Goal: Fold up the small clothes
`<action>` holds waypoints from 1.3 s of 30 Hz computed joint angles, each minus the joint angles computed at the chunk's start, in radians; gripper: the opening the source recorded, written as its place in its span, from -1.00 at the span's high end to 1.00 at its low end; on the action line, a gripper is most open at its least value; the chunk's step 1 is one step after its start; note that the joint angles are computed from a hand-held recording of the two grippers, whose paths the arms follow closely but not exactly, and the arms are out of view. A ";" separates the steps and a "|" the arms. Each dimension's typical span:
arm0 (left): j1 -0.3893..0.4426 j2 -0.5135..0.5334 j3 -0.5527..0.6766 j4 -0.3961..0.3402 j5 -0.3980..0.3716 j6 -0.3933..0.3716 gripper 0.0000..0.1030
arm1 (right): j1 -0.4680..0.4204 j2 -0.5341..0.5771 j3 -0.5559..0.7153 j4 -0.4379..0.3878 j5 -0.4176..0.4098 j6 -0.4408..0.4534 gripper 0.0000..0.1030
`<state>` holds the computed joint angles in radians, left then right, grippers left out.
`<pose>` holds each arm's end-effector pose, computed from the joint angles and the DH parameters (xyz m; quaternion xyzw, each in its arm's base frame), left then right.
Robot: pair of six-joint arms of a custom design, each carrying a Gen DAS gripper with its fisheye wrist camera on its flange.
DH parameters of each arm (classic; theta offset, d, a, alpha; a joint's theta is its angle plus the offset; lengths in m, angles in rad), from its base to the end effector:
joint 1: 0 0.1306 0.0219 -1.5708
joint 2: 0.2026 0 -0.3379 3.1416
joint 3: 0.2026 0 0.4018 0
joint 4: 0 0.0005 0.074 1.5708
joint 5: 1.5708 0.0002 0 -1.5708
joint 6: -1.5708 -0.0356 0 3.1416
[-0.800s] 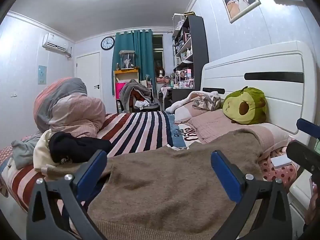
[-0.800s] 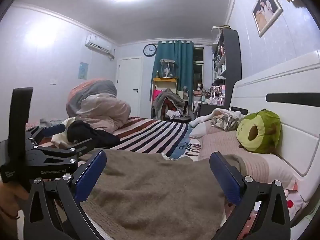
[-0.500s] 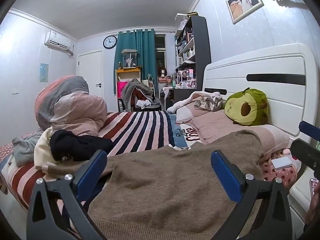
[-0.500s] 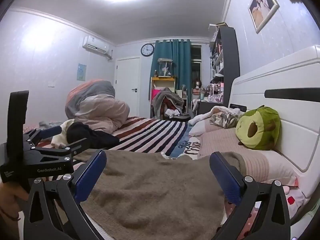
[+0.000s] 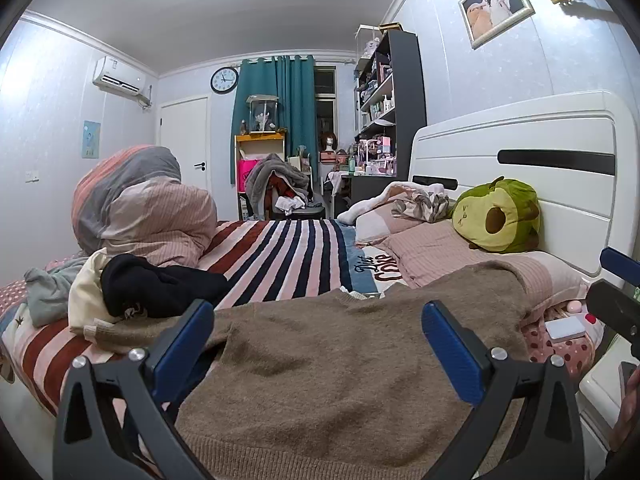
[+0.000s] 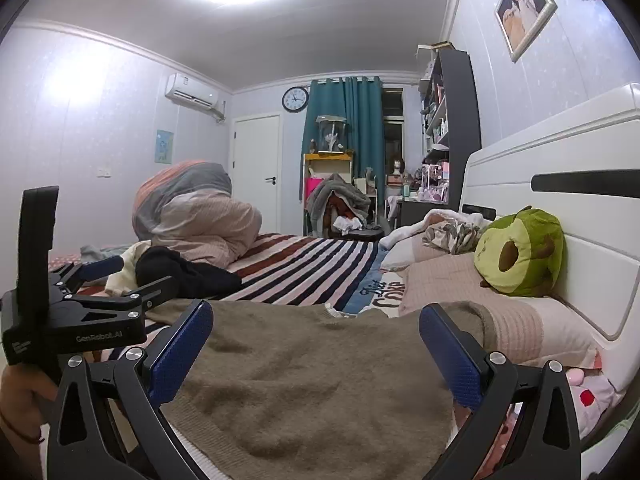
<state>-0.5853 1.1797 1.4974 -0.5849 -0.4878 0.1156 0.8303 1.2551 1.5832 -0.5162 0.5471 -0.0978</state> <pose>0.3773 -0.2307 0.5600 0.0371 0.7844 -0.0218 0.6188 0.3289 0.3316 0.5761 -0.1048 0.7542 0.0886 0.6421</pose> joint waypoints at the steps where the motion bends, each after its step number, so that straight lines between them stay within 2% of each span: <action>1: 0.000 0.001 0.001 -0.001 -0.002 0.001 -0.99 | 0.001 0.001 0.000 -0.001 0.002 -0.002 -0.99; 17: 0.002 -0.001 -0.008 0.000 -0.009 0.010 -0.99 | 0.001 0.004 -0.001 0.001 -0.002 -0.011 -0.99; 39: 0.033 0.025 0.020 -0.024 0.032 0.033 -0.99 | -0.006 0.028 0.007 0.007 -0.028 -0.040 -0.99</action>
<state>-0.5520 1.2051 1.5173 -0.6086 -0.4557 0.1488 0.8239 1.2835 1.5906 -0.5089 0.5192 -0.1382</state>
